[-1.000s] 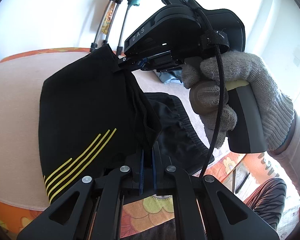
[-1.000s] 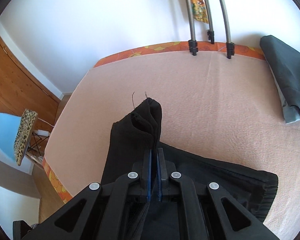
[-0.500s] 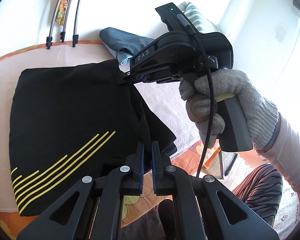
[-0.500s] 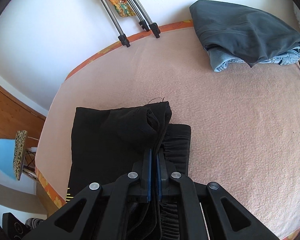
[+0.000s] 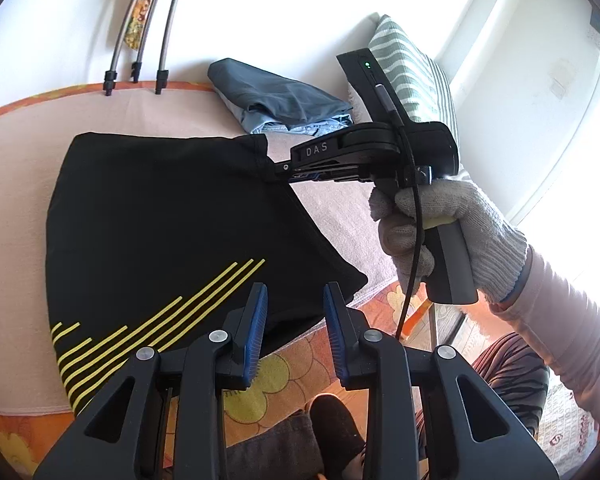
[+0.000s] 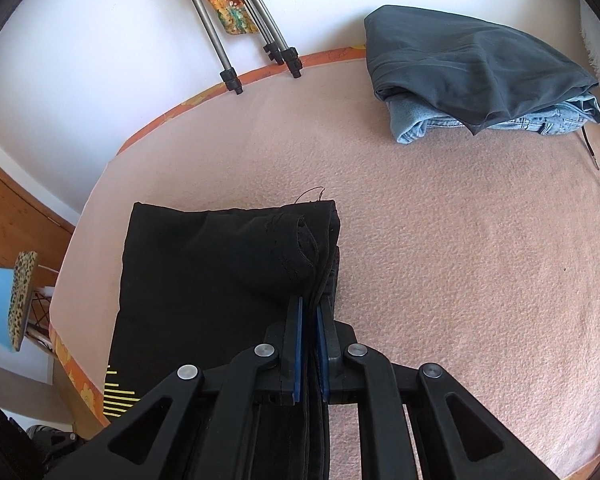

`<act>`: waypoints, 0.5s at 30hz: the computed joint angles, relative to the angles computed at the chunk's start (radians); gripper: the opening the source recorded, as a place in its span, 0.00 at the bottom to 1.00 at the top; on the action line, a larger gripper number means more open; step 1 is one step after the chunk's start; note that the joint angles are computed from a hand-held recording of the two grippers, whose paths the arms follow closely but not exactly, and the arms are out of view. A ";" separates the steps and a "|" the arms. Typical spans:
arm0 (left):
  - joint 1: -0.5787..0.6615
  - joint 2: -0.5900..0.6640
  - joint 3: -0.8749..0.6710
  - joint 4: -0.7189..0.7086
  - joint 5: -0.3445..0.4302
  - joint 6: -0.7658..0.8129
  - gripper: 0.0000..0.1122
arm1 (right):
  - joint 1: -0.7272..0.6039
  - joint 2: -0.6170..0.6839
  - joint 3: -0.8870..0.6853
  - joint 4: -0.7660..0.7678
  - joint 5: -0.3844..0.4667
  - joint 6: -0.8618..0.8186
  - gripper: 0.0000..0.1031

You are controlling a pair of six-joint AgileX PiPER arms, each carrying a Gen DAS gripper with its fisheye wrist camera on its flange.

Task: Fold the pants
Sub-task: 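Grasp the folded pants bundle with the right gripper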

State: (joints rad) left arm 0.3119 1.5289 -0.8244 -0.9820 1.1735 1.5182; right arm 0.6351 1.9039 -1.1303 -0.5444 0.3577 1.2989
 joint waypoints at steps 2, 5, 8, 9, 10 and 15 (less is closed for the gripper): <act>0.016 0.019 -0.029 0.005 -0.003 -0.017 0.26 | 0.027 -0.007 0.000 -0.095 0.059 0.083 0.33; 0.033 0.043 -0.086 0.013 -0.030 -0.044 0.39 | 0.052 -0.032 0.030 -0.159 0.075 0.137 0.45; 0.036 0.102 -0.192 0.028 -0.069 -0.117 0.42 | 0.070 -0.059 0.067 -0.208 0.067 0.195 0.67; 0.038 0.138 -0.243 0.039 -0.066 -0.162 0.44 | 0.071 -0.071 0.088 -0.238 0.045 0.233 0.70; 0.038 0.179 -0.298 0.054 -0.064 -0.214 0.49 | 0.067 -0.079 0.109 -0.259 0.017 0.261 0.70; 0.017 0.397 -0.559 0.122 -0.080 -0.454 0.53 | 0.026 -0.082 0.179 -0.417 -0.127 0.463 0.70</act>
State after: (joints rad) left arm 0.3289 1.9259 -1.3838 -0.8595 1.0933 1.0642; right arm 0.6613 1.8224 -0.9513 -0.9613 0.2312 1.7622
